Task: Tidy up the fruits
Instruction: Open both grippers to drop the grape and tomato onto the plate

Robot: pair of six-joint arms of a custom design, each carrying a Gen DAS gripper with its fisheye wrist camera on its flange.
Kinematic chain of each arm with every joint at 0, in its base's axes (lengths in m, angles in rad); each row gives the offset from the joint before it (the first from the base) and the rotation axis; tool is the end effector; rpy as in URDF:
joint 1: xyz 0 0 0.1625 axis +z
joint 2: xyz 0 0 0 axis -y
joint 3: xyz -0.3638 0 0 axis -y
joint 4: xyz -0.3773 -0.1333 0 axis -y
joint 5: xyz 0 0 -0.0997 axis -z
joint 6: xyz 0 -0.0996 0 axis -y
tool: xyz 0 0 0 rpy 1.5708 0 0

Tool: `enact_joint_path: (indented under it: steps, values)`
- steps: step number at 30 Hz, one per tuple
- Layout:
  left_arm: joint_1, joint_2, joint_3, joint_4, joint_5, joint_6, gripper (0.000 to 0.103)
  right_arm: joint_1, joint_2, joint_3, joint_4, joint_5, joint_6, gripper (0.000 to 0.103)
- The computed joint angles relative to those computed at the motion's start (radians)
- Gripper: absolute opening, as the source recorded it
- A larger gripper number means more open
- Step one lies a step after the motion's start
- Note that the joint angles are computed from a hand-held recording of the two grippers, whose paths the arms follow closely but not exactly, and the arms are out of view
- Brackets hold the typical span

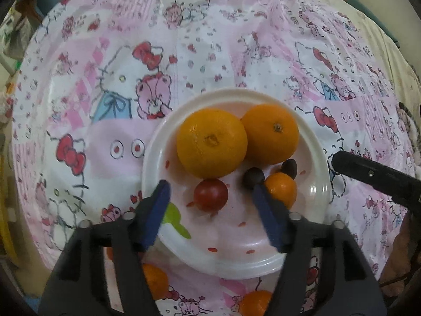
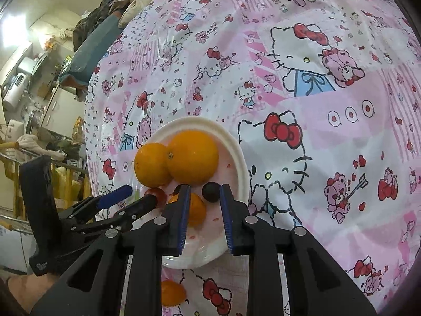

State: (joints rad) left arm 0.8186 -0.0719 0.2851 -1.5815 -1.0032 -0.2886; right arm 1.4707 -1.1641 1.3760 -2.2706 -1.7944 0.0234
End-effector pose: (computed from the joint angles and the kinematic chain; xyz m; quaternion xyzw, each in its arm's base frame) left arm -0.4186 -0.7209 0.0065 0.2470 0.9230 -0.0543 0.2899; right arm 0.0461 -0.6542 0.3782 -0.0864 -0.9608 0.2357 0.1174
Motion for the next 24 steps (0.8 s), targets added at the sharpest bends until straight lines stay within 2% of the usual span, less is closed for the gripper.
enact_joint_path:
  steps: [2, 3, 4, 10, 13, 15, 18, 22, 24]
  values:
    - [-0.006, -0.04, 0.079, -0.071, 0.012, 0.018, 0.071, 0.003, 0.001, -0.003, -0.004, -0.011, 0.0, 0.038]
    - [-0.008, -0.042, 0.082, -0.075, 0.014, 0.025, 0.072, 0.004, -0.002, -0.001, -0.009, -0.012, 0.001, 0.052]
    - [-0.01, -0.04, 0.078, -0.074, 0.016, 0.029, 0.073, 0.003, -0.004, 0.002, -0.017, -0.008, 0.0, 0.062]
    - [-0.021, -0.087, 0.166, -0.154, 0.038, 0.051, 0.073, 0.012, -0.019, 0.009, -0.045, -0.022, 0.009, 0.07]
    - [-0.021, -0.111, 0.206, -0.199, 0.03, 0.05, 0.073, 0.033, -0.034, 0.028, -0.108, -0.049, -0.032, 0.084]
    - [-0.025, -0.125, 0.234, -0.237, 0.049, 0.059, 0.073, 0.046, -0.038, 0.034, -0.13, -0.061, -0.059, 0.086]
    - [-0.034, -0.147, 0.281, -0.298, 0.091, 0.076, 0.073, 0.045, -0.047, 0.038, -0.126, -0.041, -0.049, 0.086]
    - [-0.032, -0.177, 0.325, -0.353, 0.086, 0.063, 0.073, 0.054, -0.063, 0.062, -0.15, -0.04, -0.048, 0.086]
    - [-0.035, -0.196, 0.364, -0.403, 0.111, 0.079, 0.073, 0.058, -0.073, 0.076, -0.163, -0.041, -0.048, 0.086]
